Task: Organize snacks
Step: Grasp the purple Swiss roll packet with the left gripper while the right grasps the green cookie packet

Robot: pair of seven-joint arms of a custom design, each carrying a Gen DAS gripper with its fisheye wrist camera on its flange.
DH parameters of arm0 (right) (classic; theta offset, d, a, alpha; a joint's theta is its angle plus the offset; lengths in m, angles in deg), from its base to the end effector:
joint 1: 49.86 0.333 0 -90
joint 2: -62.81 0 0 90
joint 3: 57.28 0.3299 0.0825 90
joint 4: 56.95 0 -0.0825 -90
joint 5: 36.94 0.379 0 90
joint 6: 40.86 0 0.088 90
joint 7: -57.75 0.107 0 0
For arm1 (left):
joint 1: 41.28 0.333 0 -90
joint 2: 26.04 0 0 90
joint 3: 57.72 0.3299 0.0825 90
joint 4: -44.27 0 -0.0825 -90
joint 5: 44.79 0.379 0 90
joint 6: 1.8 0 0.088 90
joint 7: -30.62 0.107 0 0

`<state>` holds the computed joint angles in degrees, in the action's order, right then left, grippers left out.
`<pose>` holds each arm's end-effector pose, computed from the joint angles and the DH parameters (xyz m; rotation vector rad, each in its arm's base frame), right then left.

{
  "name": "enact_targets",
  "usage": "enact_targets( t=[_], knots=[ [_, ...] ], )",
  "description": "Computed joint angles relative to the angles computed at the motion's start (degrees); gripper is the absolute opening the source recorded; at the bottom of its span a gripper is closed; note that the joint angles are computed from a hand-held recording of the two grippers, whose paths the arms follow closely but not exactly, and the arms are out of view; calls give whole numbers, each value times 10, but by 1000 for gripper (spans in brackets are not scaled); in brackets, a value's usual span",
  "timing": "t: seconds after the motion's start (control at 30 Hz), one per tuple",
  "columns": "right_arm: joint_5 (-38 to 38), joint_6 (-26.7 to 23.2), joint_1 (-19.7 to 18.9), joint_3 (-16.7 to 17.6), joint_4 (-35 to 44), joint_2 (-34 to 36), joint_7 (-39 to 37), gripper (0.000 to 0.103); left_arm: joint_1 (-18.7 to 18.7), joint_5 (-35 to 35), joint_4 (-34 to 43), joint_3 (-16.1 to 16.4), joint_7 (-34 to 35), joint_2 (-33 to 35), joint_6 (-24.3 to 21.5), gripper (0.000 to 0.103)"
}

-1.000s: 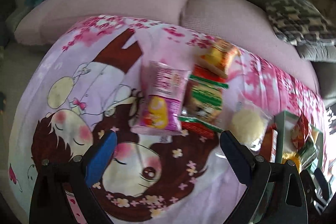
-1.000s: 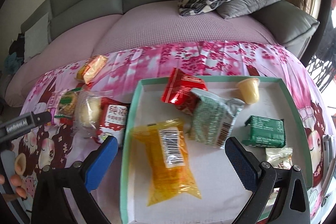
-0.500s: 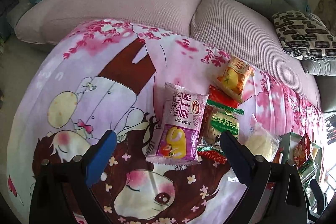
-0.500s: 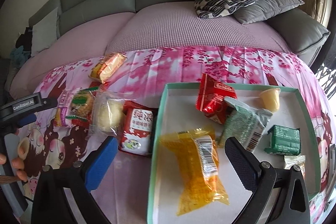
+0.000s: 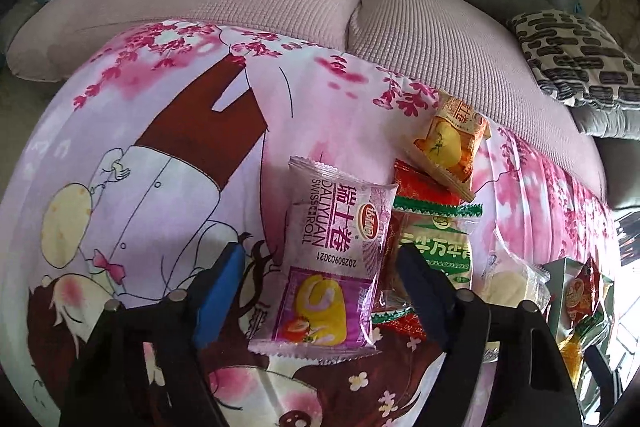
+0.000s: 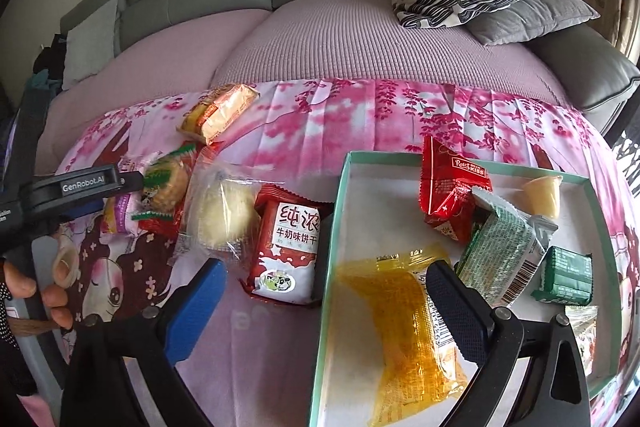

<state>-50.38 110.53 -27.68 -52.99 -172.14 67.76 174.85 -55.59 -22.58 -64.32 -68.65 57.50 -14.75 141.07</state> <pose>0.5441 0.2763 0.4893 -2.0130 1.7111 -0.4358 0.5786 -0.2673 0.4608 -2.3608 1.5479 -0.5738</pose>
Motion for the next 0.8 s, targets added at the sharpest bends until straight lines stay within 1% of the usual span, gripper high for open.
enact_targets(
  t=[0.03,0.07,0.1,0.17,0.3,0.4,0.47,0.53,0.63,0.7,0.77,0.8],
  knots=[
    [-2,0,0,0,0,0,2,101,2,-5,-5,0,1,-2,12,68],
    [-6,1,1,-1,0,1,5,101,4,-9,-9,-1,1,-3,20,61],
    [-9,1,2,0,0,2,6,100,4,-10,-9,0,0,-3,18,52],
    [-12,0,4,0,4,5,6,99,4,-17,-4,-2,8,0,3,49],
    [-1,3,8,3,16,15,-3,97,7,-22,-14,1,4,-4,12,42],
    [-6,4,17,2,32,25,-4,94,6,-7,-18,4,-9,-10,7,41],
    [-3,9,22,3,46,35,-9,94,8,-4,-28,5,-17,-16,11,41],
    [15,15,26,6,67,49,-25,92,13,-7,-40,6,-20,-24,24,41],
    [60,18,30,14,107,76,-69,85,16,1,-44,7,-25,-27,26,40],
    [107,5,27,24,145,100,-114,83,17,9,-45,8,-28,-29,25,40],
    [157,-23,24,34,195,131,-159,78,19,14,-47,8,-25,-31,26,40],
    [172,-39,26,35,219,146,-174,77,21,14,-49,8,-24,-31,29,41]
  ],
)
